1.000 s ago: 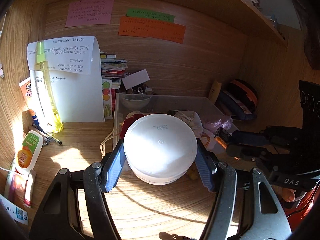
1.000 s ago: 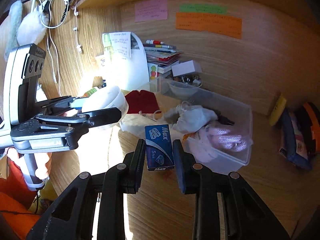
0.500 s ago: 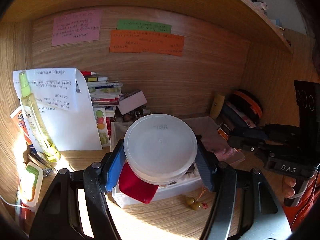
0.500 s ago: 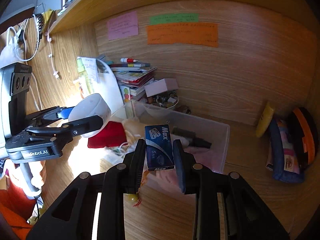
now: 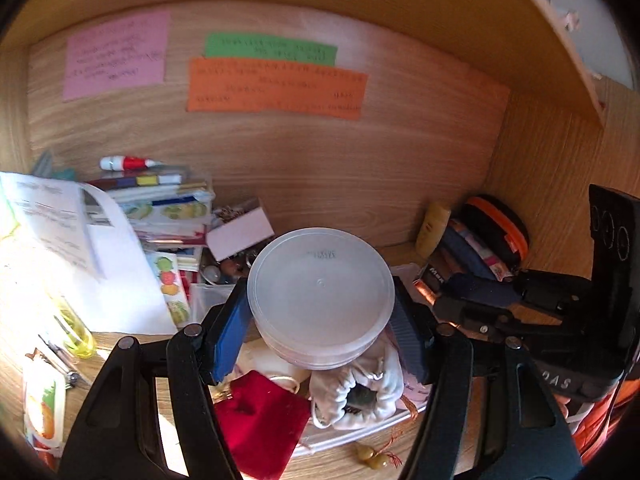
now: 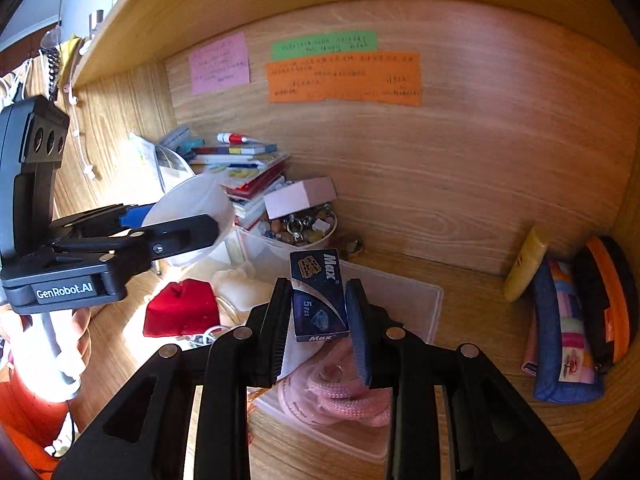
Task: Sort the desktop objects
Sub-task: 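Lower the white container into the box with left tool while right drops the Max box in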
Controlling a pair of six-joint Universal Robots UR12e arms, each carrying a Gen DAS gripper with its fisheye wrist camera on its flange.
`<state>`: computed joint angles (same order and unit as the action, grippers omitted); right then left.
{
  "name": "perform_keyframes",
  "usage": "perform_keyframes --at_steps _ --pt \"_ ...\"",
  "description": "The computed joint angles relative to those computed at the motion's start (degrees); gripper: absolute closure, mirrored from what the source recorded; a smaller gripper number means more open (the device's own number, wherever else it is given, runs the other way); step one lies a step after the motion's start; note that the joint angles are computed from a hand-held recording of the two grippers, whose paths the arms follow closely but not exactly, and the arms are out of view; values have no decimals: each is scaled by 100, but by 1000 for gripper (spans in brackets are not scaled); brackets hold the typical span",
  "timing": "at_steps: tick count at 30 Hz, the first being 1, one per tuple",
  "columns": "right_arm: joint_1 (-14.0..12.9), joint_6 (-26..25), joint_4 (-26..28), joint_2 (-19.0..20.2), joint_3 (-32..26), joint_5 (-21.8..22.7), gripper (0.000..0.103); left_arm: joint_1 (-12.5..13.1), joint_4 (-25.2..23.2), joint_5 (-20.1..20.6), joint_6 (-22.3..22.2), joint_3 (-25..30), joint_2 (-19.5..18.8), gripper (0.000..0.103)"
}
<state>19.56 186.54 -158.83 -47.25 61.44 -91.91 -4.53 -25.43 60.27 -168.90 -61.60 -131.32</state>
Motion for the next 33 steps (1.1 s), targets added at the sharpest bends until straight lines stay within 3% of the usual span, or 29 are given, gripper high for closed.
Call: perform_keyframes --at_steps 11,18,27,33 --pt "-125 269 535 186 -125 17 78 -209 -1172 340 311 741 -494 38" --pt "-93 220 832 242 -210 -86 78 -276 -1254 672 525 704 -494 38" --pt "-52 214 894 308 -279 -309 78 -291 -1398 734 612 753 -530 38" --pt "-6 95 792 331 -291 -528 77 -318 -866 946 734 465 -400 38"
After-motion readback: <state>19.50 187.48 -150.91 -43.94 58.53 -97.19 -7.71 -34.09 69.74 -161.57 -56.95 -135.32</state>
